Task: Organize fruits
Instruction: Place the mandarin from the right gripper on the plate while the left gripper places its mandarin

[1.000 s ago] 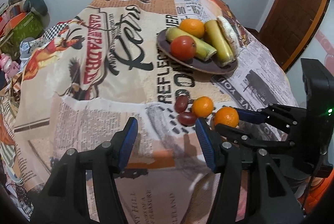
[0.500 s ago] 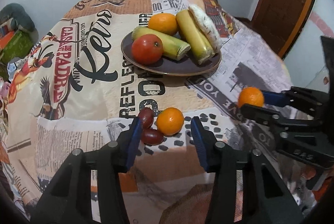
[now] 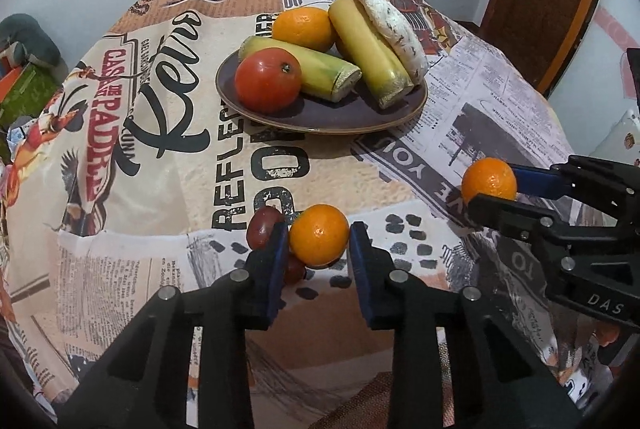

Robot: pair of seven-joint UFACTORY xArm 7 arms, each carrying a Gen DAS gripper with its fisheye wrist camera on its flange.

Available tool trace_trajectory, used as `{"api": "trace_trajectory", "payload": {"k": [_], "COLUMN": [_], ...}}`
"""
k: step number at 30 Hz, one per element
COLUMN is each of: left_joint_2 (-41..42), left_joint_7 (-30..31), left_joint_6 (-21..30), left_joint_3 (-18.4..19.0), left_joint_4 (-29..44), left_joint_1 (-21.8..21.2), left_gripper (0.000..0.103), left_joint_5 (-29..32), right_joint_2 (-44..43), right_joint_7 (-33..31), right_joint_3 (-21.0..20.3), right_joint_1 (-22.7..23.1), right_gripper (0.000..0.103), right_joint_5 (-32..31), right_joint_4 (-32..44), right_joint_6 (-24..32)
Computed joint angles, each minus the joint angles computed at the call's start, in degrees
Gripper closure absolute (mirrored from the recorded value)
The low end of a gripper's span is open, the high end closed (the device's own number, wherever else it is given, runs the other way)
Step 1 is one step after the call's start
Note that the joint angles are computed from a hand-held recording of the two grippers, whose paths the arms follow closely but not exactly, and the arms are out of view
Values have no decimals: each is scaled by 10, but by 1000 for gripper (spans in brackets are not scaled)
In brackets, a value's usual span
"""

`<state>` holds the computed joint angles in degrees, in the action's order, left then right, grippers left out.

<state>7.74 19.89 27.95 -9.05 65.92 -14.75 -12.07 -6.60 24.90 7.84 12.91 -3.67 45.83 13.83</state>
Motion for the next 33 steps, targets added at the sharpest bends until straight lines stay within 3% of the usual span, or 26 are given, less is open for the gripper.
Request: {"api": "trace_trajectory", "payload": {"k": [11, 21, 33], "left_joint_2": [-27, 8, 91], "left_joint_7": [44, 67, 47], "left_joint_6": [0, 11, 26], "left_joint_3": [2, 0, -15], "left_joint_4": [3, 68, 150], "left_joint_1": [10, 24, 18], "left_gripper": [73, 73, 73], "left_joint_5": [-69, -117, -92], "right_joint_2": [9, 50, 86], "right_joint_7": [18, 35, 19], "right_joint_3": [2, -4, -24], "right_joint_1": [-7, -9, -10], "right_gripper": [68, 68, 68], "right_joint_5": [-26, -60, -67], "right_joint_4": [27, 80, 127], "right_joint_6": [-7, -15, -21]}}
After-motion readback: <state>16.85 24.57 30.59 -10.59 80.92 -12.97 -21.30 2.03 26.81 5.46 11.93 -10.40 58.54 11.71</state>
